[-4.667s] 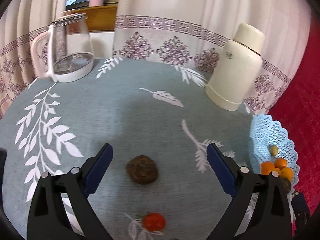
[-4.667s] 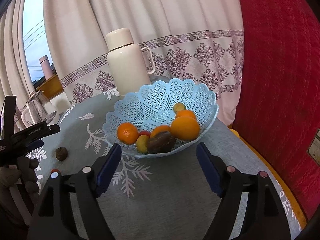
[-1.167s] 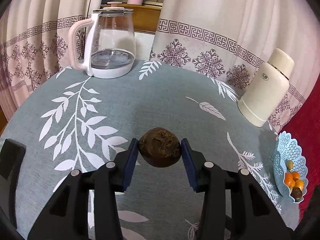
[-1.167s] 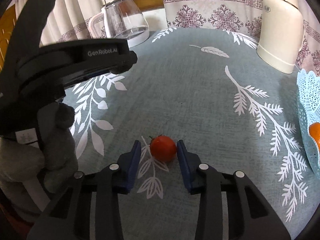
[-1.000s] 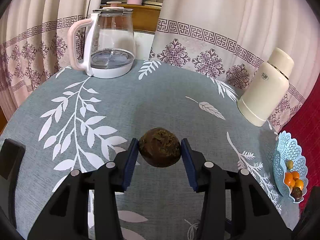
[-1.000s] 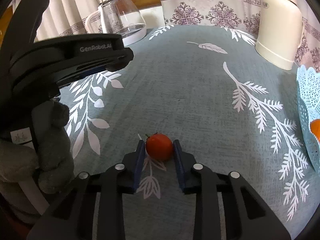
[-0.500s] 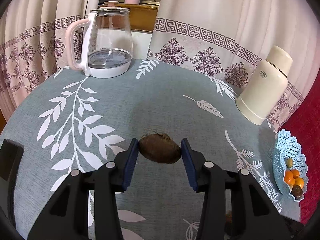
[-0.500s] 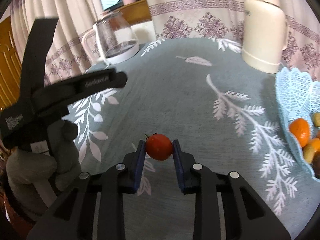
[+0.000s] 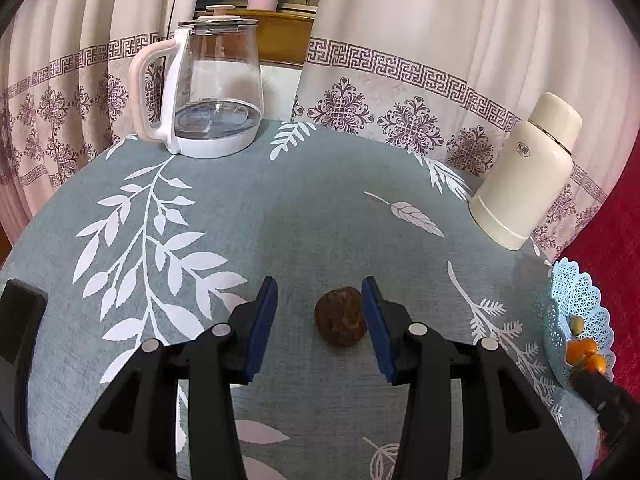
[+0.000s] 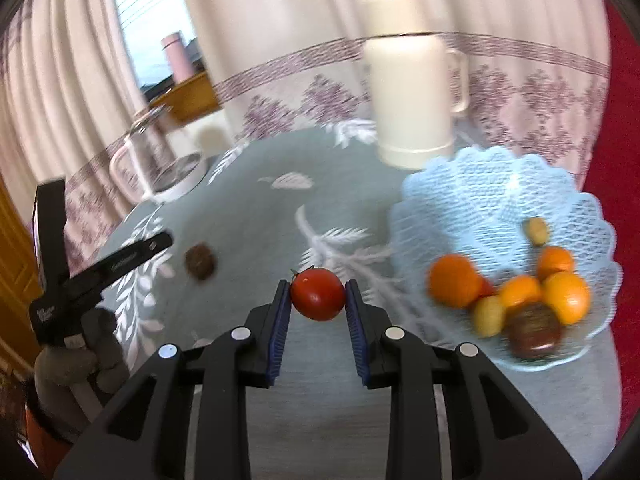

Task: Organize fruits
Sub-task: 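Carry the tomato into the basket and open the right tool while the left tool lowers the brown fruit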

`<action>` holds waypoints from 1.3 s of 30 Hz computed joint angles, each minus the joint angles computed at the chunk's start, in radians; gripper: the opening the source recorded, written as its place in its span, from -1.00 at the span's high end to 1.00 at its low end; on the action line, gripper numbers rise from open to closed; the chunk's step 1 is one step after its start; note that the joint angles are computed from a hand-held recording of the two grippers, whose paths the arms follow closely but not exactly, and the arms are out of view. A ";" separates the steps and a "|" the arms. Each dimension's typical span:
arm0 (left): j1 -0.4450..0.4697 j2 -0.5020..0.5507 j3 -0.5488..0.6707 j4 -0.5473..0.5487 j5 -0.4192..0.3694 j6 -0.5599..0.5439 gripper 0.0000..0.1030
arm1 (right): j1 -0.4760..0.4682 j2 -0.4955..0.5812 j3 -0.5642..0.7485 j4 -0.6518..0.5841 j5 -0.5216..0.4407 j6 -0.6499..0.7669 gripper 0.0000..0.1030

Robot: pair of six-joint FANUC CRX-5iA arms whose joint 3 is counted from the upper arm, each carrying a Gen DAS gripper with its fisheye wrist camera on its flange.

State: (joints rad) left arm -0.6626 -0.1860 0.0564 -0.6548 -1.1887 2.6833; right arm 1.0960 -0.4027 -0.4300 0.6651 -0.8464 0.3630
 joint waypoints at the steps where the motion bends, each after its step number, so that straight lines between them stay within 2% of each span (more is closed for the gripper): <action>1: 0.001 0.001 0.001 0.000 -0.002 0.001 0.12 | -0.008 -0.008 -0.005 0.009 -0.006 -0.011 0.46; 8: 0.019 0.000 -0.006 0.025 0.002 -0.002 0.10 | -0.070 -0.049 -0.041 0.067 -0.045 -0.097 0.45; 10: 0.037 -0.009 -0.017 0.043 0.010 0.002 -0.13 | -0.087 -0.054 -0.049 0.078 -0.054 -0.114 0.45; 11: 0.044 -0.014 -0.022 0.047 0.012 0.009 -0.18 | -0.099 -0.057 -0.052 0.082 -0.057 -0.125 0.45; 17: 0.121 -0.062 -0.080 0.115 0.054 0.034 -0.24 | -0.149 -0.053 -0.069 0.114 -0.071 -0.159 0.40; 19: 0.153 -0.080 -0.106 0.148 0.078 0.035 -0.24 | -0.156 -0.056 -0.081 0.134 -0.073 -0.185 0.10; 23: 0.185 -0.088 -0.139 0.193 0.127 0.023 -0.24 | -0.145 -0.073 -0.113 0.181 -0.085 -0.248 0.05; 29: 0.158 -0.041 -0.116 0.194 0.145 -0.025 -0.24 | -0.101 -0.106 -0.166 0.276 -0.140 -0.356 0.05; 37: 0.121 0.055 -0.043 0.173 0.090 -0.087 -0.25 | -0.013 -0.143 -0.233 0.379 -0.240 -0.460 0.05; 39: 0.114 0.066 -0.032 0.164 0.082 -0.091 -0.25 | 0.010 -0.147 -0.246 0.404 -0.266 -0.475 -0.04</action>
State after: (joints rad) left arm -0.5487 -0.1203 0.0242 -0.4908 -1.1069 2.5919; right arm 1.1065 -0.5501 -0.6765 1.0690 -1.1121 -0.1119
